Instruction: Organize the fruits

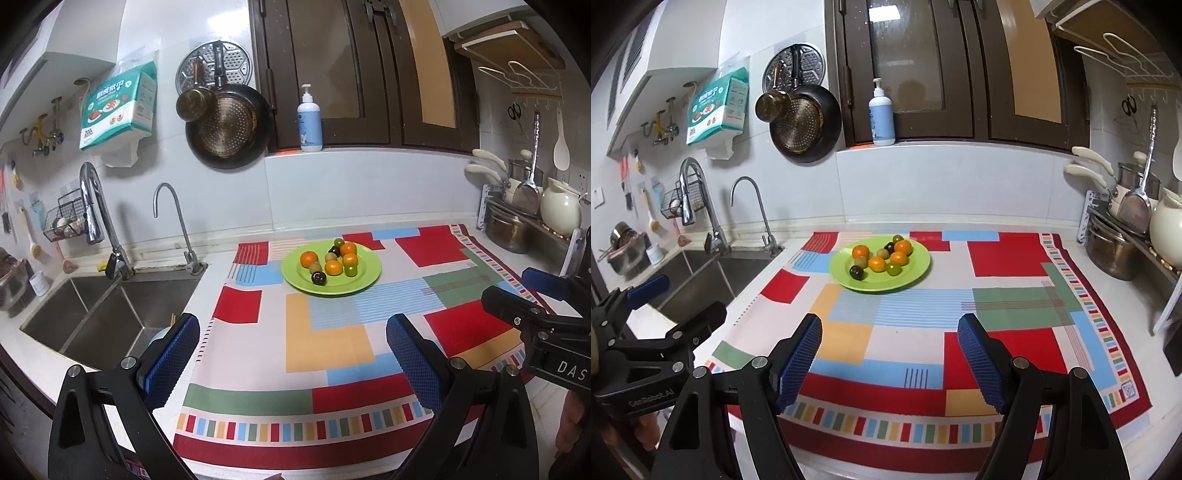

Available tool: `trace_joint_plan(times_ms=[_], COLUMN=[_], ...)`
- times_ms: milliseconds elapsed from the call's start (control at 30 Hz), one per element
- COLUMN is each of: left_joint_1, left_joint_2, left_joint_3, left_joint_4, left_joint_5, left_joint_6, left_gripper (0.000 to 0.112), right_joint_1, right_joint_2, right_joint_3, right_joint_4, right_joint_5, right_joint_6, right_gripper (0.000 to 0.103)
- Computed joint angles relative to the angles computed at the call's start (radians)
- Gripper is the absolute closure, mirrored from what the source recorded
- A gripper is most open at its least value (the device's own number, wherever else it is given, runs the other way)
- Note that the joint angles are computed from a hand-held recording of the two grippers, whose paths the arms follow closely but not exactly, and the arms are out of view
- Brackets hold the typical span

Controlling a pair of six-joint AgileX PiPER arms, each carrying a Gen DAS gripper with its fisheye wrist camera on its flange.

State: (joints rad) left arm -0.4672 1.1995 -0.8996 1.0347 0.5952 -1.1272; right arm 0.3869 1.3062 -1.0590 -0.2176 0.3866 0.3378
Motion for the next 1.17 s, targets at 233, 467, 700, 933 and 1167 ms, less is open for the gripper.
trace_joint_plan(times_ms=[233,467,700,933,1167], left_joint_1=[-0.031,-0.054,-0.077,-0.080,-0.076], left_joint_2=[-0.019,-0.037,-0.052,-0.066,-0.075], left_joint_3=[0.009,0.016,0.026,0.029,0.038], left_joint_4=[0.022,0.046,0.077,0.066,0.054], left_joint_5=[0.039,0.071,0.107,0.119,0.114], left_joint_6=[-0.028,-0.053,-0.081,-0.079,-0.078], left_gripper=[0.009,0.009,0.009,0.009,0.009], right_joint_1=[-0.006,-0.005,0.007,0.008,0.029], right_joint_2=[-0.027,-0.037,-0.046,-0.045,-0.061], right_joint_3=[0.020,0.023,0.030,0.030,0.040], right_joint_4=[0.018,0.030,0.008,-0.005,-0.082], right_joint_5=[-0.006,-0.004,-0.003,-0.003,0.009], right_joint_6=[-0.023,-0.035,-0.013,0.000,0.084], right_gripper=[0.026,0.026,0.026,0.026,0.020])
